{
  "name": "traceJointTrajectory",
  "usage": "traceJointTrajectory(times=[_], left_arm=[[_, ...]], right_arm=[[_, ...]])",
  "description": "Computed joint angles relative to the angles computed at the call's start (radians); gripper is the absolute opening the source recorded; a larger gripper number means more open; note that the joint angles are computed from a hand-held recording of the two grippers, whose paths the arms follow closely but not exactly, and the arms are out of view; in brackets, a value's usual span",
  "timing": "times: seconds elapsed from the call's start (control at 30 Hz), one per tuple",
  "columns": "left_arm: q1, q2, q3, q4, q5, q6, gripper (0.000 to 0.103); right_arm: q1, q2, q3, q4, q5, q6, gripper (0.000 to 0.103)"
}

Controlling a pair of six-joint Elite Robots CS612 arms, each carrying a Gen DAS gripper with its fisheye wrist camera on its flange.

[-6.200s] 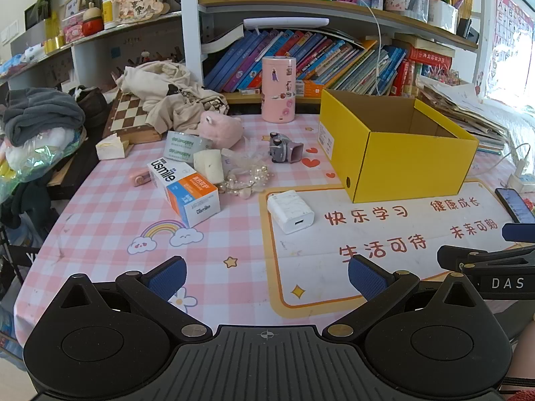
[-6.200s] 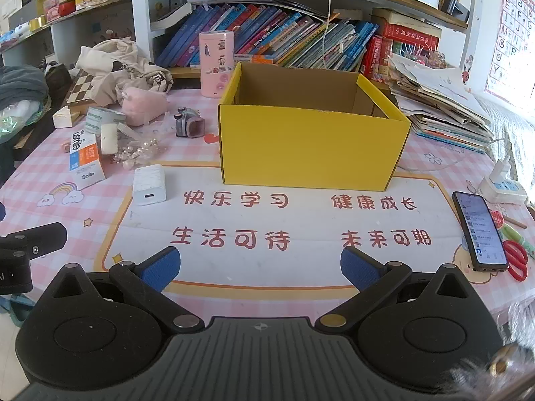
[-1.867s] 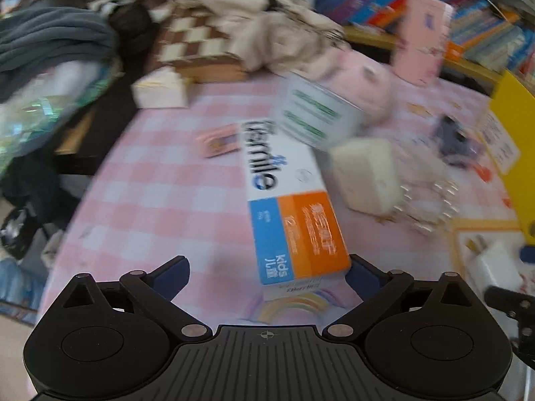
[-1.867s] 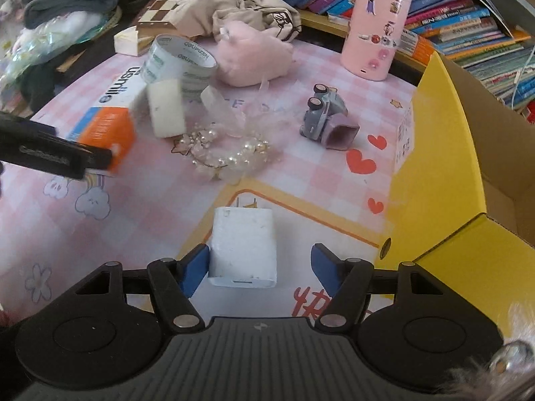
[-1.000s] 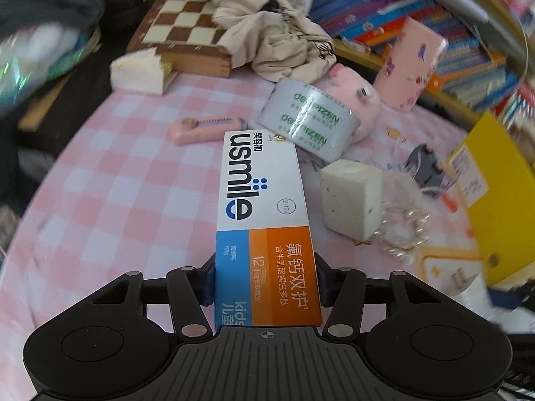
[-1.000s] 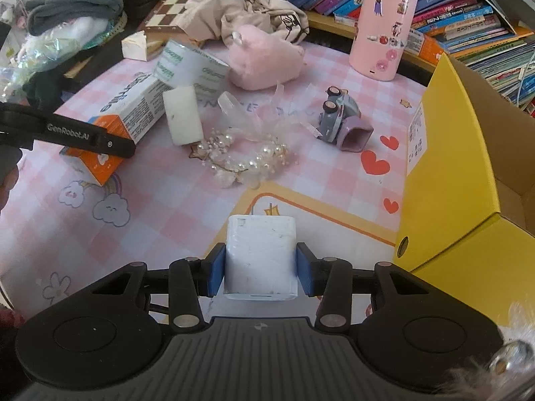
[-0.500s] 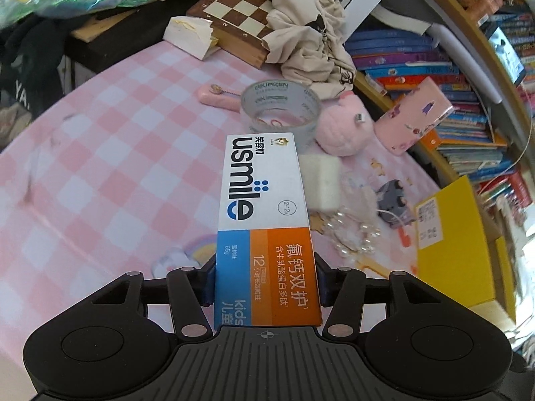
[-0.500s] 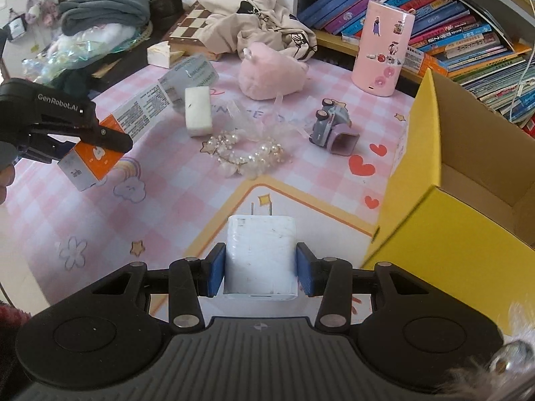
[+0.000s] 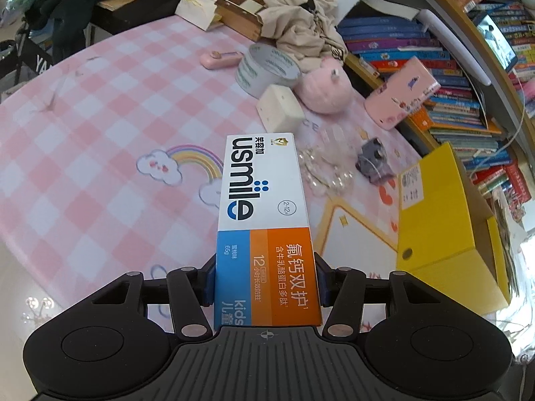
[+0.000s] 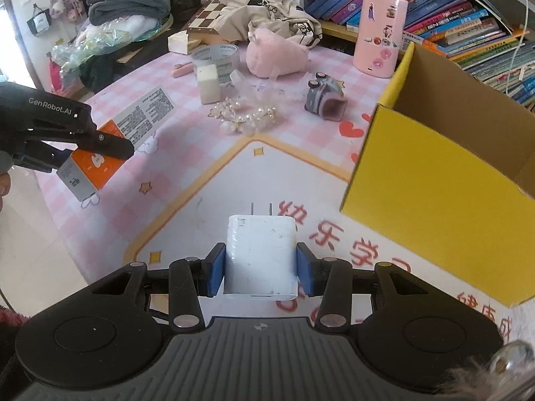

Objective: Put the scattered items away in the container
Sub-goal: 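Carry the white charger and usmile box over the yellow box with both tools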

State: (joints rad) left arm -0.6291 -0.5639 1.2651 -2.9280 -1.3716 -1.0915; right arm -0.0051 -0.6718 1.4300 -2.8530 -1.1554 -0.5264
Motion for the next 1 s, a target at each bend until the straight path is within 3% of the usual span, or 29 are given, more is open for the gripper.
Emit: traceJointTrajectory(times=[0.17,0.4,0.77,1.0], left_arm=[[-0.002,0.000,-0.007,-0.029,-0.003,0.068,0.052],[0.007,0.002,-0.003,-0.085,-0.103,0.167,0.052],[0.014,0.007,0.009,-0.137,-0.271,0.329,0.052],[0.014,0.008,0.004,-0.140,-0.338,0.420,0.052]], right_arm=[[-0.008,-0.012,0.029,-0.060,0.006,0.048,0.041],[-0.006,-0.036,0.078,-0.152,-0.057,0.205,0.041],[0.020,-0.097,0.198,-0.251,-0.221,0.349,0.041],[0.024,-0.119,0.249,-0.299,-0.295,0.449,0.041]])
